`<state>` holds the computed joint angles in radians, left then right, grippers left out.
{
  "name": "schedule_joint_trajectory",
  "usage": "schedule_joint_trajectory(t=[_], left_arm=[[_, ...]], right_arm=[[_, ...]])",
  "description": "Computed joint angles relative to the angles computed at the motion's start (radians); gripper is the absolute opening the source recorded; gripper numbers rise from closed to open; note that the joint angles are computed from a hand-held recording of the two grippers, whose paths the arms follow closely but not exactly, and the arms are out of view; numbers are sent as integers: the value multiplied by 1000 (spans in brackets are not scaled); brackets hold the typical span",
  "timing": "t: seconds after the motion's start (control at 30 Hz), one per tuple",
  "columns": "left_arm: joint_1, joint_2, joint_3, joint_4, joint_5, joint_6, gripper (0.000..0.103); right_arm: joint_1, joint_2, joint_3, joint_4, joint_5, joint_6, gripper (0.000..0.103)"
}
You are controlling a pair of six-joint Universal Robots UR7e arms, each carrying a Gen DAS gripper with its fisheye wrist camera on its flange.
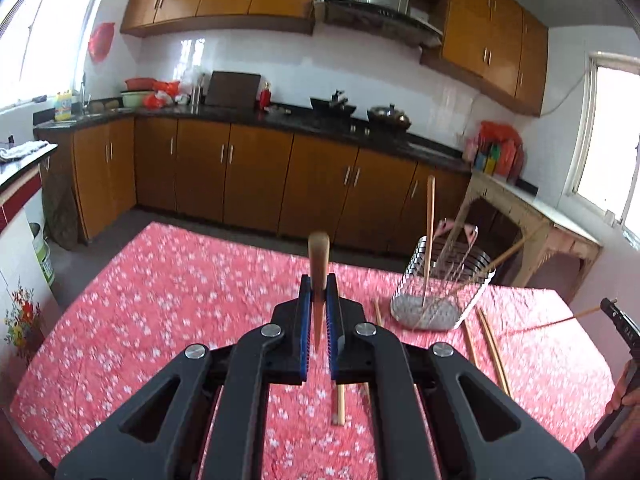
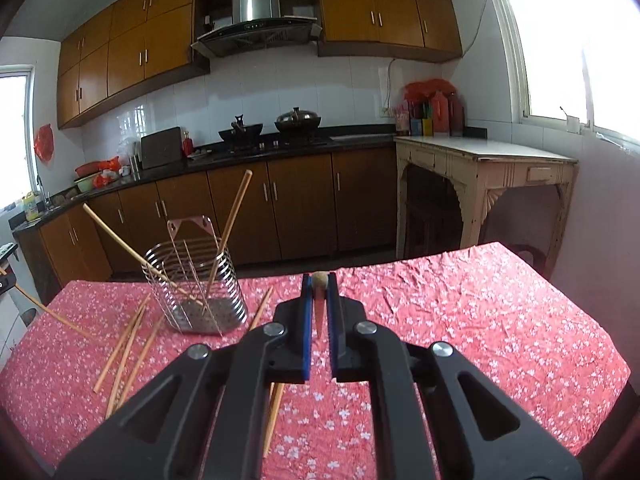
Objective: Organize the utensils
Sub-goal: 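Lift both held chopsticks upright and carry them over the wire holder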
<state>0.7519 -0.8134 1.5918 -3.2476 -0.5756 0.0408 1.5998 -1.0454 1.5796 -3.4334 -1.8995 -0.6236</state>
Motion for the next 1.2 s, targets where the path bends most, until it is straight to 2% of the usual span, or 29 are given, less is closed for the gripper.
schedule_joint_trajectory(t=[0.37, 0.6, 0.77, 0.87, 1.07, 1.2], left_arm=[[-5, 24, -68, -17, -3, 77, 7], [-38, 47, -124, -56, -57, 141, 7], [-66, 87, -211, -81, -120, 186, 7], [-78, 136, -289, -122, -151, 229, 7], [-73, 323, -571, -191, -163, 346, 7], [-51, 422, -733, -113, -159, 354, 7]], right_arm=[[15, -10, -45, 79, 41, 25, 7], [52, -51, -73, 159, 133, 67, 7], [82, -62, -128, 237, 224, 117, 7], [105, -31, -182, 245, 236, 105, 7], [140, 88, -342, 302, 195, 59, 7], [133, 146, -434, 401, 182, 82, 7]])
